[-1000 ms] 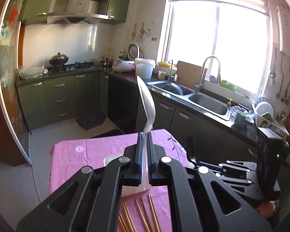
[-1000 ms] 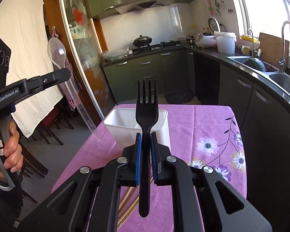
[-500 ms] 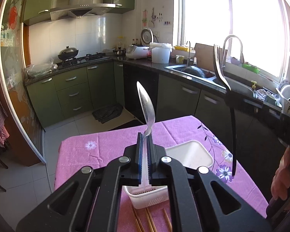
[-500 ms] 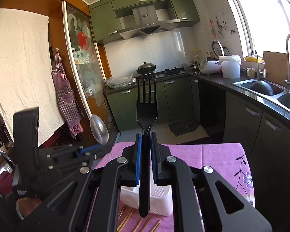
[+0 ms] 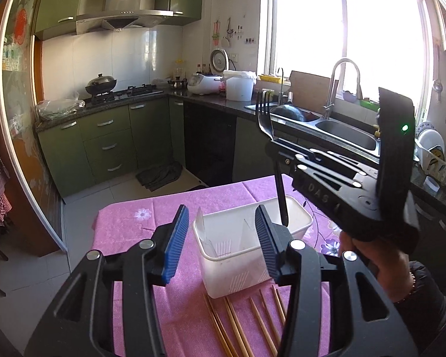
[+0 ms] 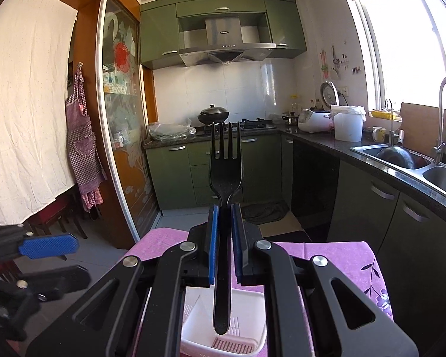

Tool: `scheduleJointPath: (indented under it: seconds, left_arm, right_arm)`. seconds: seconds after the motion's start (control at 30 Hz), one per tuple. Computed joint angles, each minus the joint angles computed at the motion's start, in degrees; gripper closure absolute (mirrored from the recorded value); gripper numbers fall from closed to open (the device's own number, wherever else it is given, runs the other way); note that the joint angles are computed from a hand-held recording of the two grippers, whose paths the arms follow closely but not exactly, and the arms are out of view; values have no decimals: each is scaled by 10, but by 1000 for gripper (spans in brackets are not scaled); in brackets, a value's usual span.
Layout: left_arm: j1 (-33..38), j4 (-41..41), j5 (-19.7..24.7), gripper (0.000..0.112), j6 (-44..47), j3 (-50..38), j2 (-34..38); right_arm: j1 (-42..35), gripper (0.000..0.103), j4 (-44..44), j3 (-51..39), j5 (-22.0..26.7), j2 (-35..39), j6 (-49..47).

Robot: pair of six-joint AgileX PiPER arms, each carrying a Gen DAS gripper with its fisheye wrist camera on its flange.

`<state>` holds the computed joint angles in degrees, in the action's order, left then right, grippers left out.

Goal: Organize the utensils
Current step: 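Drop the spoon into the white caddy with the left tool while the right tool drops the fork in, then lower the left tool to a wooden chopstick and grasp it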

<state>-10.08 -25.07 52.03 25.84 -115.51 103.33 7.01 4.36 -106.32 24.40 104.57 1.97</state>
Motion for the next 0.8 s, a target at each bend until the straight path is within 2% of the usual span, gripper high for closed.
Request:
scheduleJointPath:
  seconds: [0.23,0.43,0.47,0.5,0.6,0.73,0.8]
  left_arm:
    - [29,-36,10,67,33,84,-67]
    - [43,-31,28,67,27,95,-73]
    - [44,-31,33,67,26,97,-73]
    - [47,-31,39,67,26,97,-72]
    - [46,-22,48,67,18,102,-73]
    - [41,0,58,67,2,116,-77]
    - [37,16,78,67,-13,110,-65]
  right_arm:
    - [17,93,-80,113,-54,-41,73]
    - [17,92,-117,207,-81,-99,109]
    - [18,89,-124,216,-82,-108,113]
    - [17,85,-118,225,-83,-118,108]
    - [9,85,-94,261,-91,-158,87]
    - [-8,85,-47,308,-68,-224,41]
    - [-14,84,-54,324,-34,-249,45]
